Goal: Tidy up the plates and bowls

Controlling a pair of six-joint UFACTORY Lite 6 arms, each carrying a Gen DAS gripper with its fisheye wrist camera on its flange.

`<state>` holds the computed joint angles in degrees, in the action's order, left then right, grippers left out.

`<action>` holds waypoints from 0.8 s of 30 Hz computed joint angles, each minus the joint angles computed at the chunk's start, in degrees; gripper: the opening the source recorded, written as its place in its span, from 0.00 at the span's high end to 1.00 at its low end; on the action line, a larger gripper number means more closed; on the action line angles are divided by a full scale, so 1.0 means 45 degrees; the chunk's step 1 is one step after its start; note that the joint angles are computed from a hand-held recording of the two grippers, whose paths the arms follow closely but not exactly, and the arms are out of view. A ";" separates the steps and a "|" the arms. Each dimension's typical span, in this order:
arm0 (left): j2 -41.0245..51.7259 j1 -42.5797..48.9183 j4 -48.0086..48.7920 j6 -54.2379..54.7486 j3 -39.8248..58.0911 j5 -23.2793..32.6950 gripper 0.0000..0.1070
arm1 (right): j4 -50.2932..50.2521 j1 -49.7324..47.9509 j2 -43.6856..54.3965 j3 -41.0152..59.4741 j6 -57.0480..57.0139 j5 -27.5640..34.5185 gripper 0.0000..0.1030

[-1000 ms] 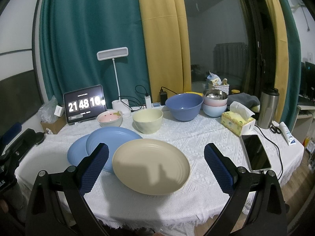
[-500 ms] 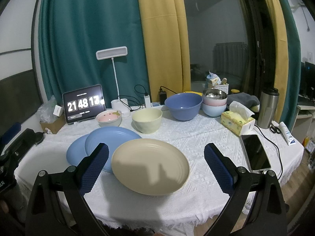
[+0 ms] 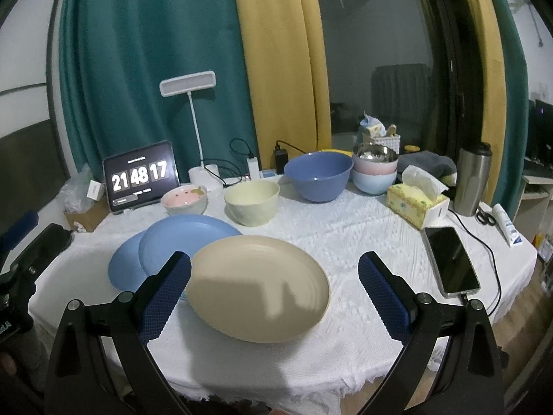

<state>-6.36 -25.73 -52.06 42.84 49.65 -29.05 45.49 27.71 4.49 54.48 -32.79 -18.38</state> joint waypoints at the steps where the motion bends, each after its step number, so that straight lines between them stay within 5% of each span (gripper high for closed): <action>1: 0.0237 0.0019 0.0009 0.0068 0.0192 0.0070 0.05 | 0.0162 -0.0120 0.0241 0.0289 -0.0162 0.0196 0.03; 12: 0.4376 0.0100 -0.2511 0.3350 0.4336 0.1510 0.05 | -0.2772 -0.1622 0.2344 0.1843 0.2705 0.1458 0.03; 24: 0.8009 0.0159 -0.7374 0.8854 0.8423 0.2588 0.06 | -1.0436 -0.3139 0.5234 0.4610 1.0122 0.2647 0.03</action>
